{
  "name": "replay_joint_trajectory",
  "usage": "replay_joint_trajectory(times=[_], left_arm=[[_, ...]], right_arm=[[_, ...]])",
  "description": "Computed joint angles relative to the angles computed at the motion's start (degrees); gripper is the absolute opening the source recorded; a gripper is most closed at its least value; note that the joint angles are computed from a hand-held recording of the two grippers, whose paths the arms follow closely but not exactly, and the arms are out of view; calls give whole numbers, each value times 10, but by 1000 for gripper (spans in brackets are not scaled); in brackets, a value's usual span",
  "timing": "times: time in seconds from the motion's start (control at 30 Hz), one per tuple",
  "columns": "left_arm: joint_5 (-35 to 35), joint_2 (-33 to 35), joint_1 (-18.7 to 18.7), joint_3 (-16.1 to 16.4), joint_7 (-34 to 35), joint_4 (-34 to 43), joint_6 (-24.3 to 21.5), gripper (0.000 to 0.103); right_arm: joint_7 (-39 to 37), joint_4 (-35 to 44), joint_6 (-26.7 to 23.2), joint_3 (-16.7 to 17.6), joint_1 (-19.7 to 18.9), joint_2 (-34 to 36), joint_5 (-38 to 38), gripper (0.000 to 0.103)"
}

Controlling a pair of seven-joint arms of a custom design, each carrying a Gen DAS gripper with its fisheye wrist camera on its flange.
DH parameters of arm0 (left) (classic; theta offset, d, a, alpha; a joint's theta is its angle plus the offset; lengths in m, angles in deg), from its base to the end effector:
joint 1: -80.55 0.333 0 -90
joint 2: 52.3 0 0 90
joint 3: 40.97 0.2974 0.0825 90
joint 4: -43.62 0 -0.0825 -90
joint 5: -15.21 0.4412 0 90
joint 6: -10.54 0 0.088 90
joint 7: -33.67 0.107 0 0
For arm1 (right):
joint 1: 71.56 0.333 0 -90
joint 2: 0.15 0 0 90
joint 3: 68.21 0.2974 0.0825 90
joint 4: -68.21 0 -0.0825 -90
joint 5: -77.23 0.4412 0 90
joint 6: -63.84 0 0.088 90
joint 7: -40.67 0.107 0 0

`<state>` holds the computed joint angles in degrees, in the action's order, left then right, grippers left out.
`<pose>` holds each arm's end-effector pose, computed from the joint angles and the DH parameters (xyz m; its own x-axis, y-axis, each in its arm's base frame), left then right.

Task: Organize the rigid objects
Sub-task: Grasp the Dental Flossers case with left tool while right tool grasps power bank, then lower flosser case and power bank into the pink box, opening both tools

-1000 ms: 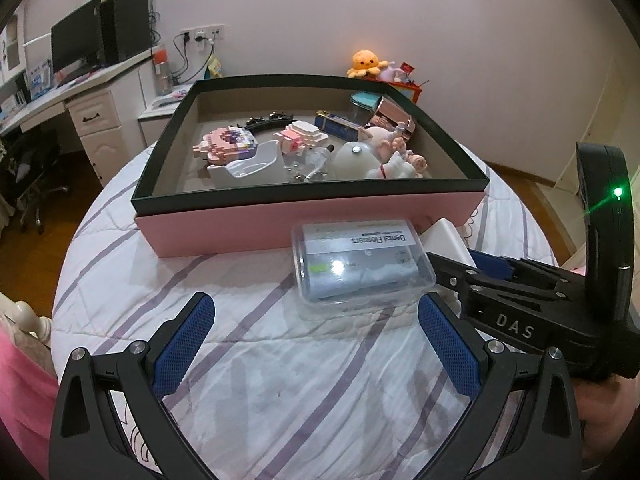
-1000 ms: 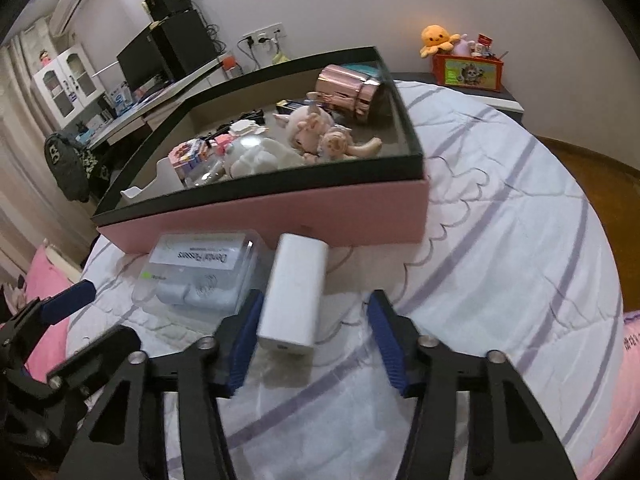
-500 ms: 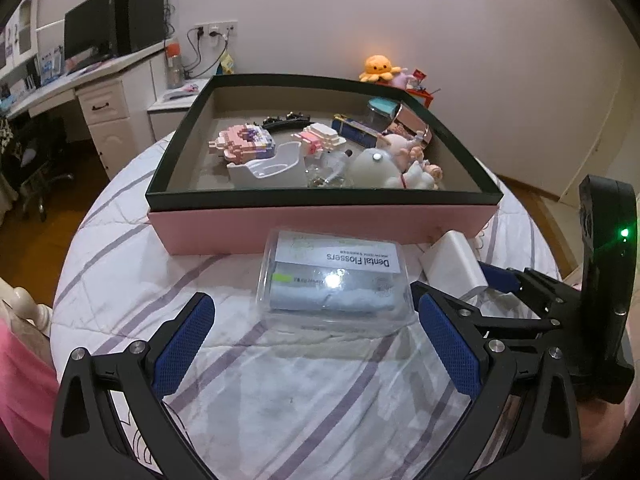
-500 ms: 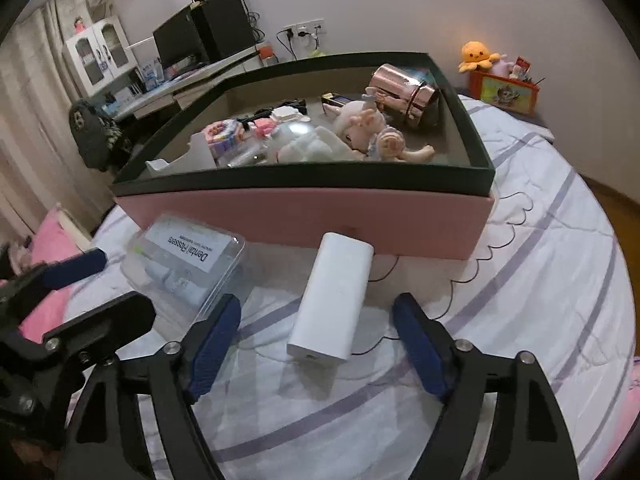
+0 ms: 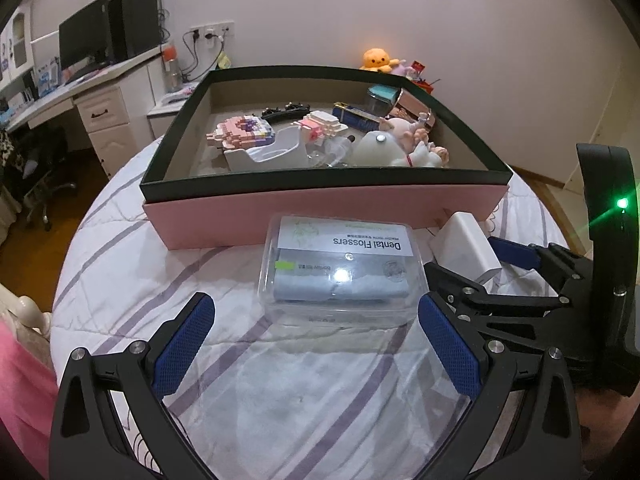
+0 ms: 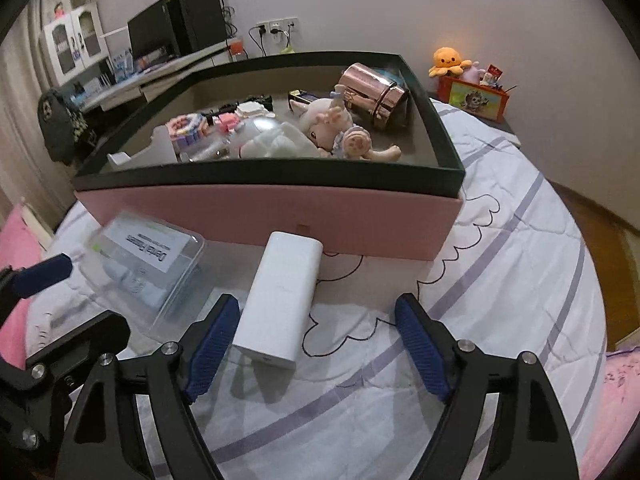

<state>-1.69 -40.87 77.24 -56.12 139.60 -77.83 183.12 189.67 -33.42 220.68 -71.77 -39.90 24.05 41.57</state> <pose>0.6273 -0.1829 0.3432 -0.3232 -0.9421 0.0897 -0.7388 0.1919 -0.6461 0.6309 0.3669 0.3267 0.0031 -0.9984 -0.0563 -0.7921 0.0319 -0.6095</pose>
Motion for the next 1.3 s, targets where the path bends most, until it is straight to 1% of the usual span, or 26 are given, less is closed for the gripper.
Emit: replay_joint_trajectory(times=[0.03,0.1,0.17,0.2,0.23,0.27,0.3,0.33,0.43,0.47,0.5,0.57,0.63,0.67,0.7,0.73,0.77,0.87,1.03,1.3], left_arm=[[-5,1,4,-4,8,2,-2,103],[-14,3,10,-14,31,3,-3,103],[-17,5,10,-20,53,3,0,103],[-8,8,6,-18,53,5,3,103],[37,13,-13,3,12,7,11,103],[42,19,-14,4,8,12,12,103],[8,29,2,-15,36,23,7,103],[-6,36,14,-26,43,31,1,103],[-2,56,10,-14,21,55,-25,102],[1,60,8,-10,14,60,-33,98],[12,59,0,0,1,60,-31,96],[4,59,10,-11,8,61,-32,96],[-13,57,21,-23,21,58,-30,96],[-19,56,24,-26,26,56,-28,95],[-26,54,28,-30,31,53,-26,95],[-33,51,32,-33,37,50,-23,95],[-40,48,35,-35,43,47,-21,95],[-59,37,42,-41,59,35,-14,95],[-126,11,59,-62,119,10,-8,95],[-231,-18,53,-57,217,-4,-9,95]], right_arm=[[-3,-5,7,2,-4,-3,5,82],[13,-28,36,-2,-8,-18,10,82],[36,-35,14,-13,3,-29,-10,82],[34,-38,11,-10,0,-31,-12,82],[27,-38,11,-4,-5,-30,-8,82],[30,-37,6,-4,-5,-30,-13,82],[36,-35,-2,-5,-3,-29,-19,82],[39,-33,-6,-3,-4,-29,-19,82],[37,-24,-11,2,-9,-24,-19,82],[32,-19,-16,3,-9,-20,-20,81],[30,-15,-16,4,-10,-18,-21,80],[25,-12,-5,6,-9,-15,-23,69],[17,-10,-4,6,-7,-13,-26,52],[12,-11,4,8,-9,-13,-22,48],[11,-14,10,8,-10,-15,-18,41],[8,-19,16,9,-11,-18,-15,29],[-2,-25,28,14,-17,-21,-3,23],[-16,-37,42,15,-21,-29,14,23],[-14,-56,53,8,-12,-45,14,23],[8,-70,61,6,-4,-72,-22,23]])
